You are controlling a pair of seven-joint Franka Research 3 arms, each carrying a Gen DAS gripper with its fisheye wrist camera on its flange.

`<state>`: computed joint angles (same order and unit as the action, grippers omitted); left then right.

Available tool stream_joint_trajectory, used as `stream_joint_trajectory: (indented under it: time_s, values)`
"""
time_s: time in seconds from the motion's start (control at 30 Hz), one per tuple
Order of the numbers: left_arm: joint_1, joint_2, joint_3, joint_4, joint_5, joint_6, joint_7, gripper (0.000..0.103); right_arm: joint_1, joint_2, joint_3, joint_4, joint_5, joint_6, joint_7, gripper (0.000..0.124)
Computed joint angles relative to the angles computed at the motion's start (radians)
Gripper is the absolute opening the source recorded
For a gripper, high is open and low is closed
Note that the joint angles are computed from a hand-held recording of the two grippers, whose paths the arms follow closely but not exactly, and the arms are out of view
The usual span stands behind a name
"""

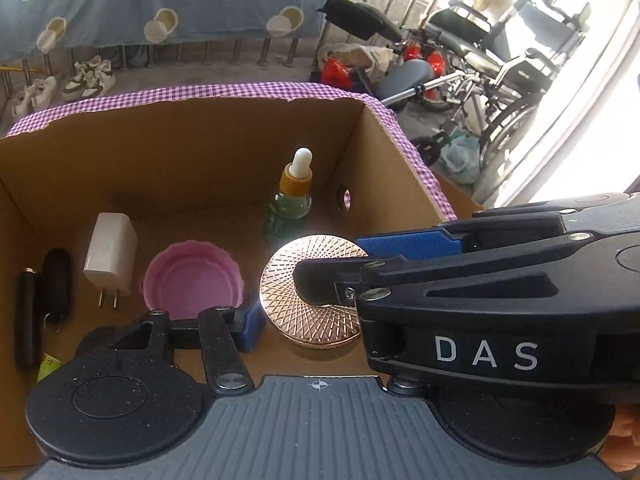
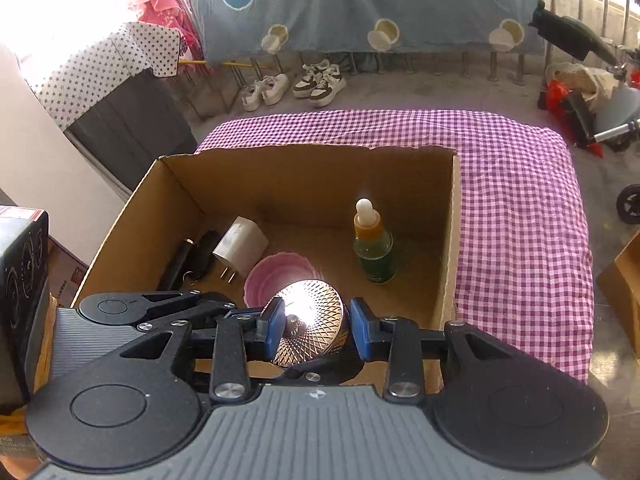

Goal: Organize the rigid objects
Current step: 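Carry the gold jar into the box and open the right tool, then move the right tool toward the white plastic jar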

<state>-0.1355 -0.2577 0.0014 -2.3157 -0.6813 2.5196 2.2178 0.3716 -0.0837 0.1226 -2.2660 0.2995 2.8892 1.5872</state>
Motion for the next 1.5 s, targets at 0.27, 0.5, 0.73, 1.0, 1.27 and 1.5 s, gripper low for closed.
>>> stream_joint_trajectory:
  time_s: [0.27,0.5,0.73,1.0,1.27,1.5]
  values:
    - [0.021,0.049,-0.019,0.043,-0.001,-0.043,-0.064,0.056,-0.013,0.038,-0.006,0.022,-0.054,0.018,-0.003,0.038]
    - [0.031,0.060,-0.025,0.064,-0.023,-0.071,-0.051,0.059,-0.003,0.036,-0.013,0.008,0.060,0.064,-0.099,0.038]
    - [0.026,0.050,-0.033,0.050,-0.023,-0.056,-0.044,0.063,0.013,0.008,-0.017,-0.020,0.170,0.095,-0.171,0.038]
    - [-0.018,-0.060,0.001,-0.033,-0.109,0.010,0.077,0.072,0.081,-0.105,-0.046,-0.112,0.342,0.181,-0.276,0.039]
    - [-0.086,-0.319,0.119,-0.173,-0.144,0.004,0.228,0.090,0.221,-0.348,-0.086,-0.328,0.392,0.374,-0.231,0.051]
    - [-0.077,-0.558,0.203,-0.316,-0.040,0.000,0.274,0.102,0.298,-0.529,-0.047,-0.507,0.369,0.502,-0.105,0.072]
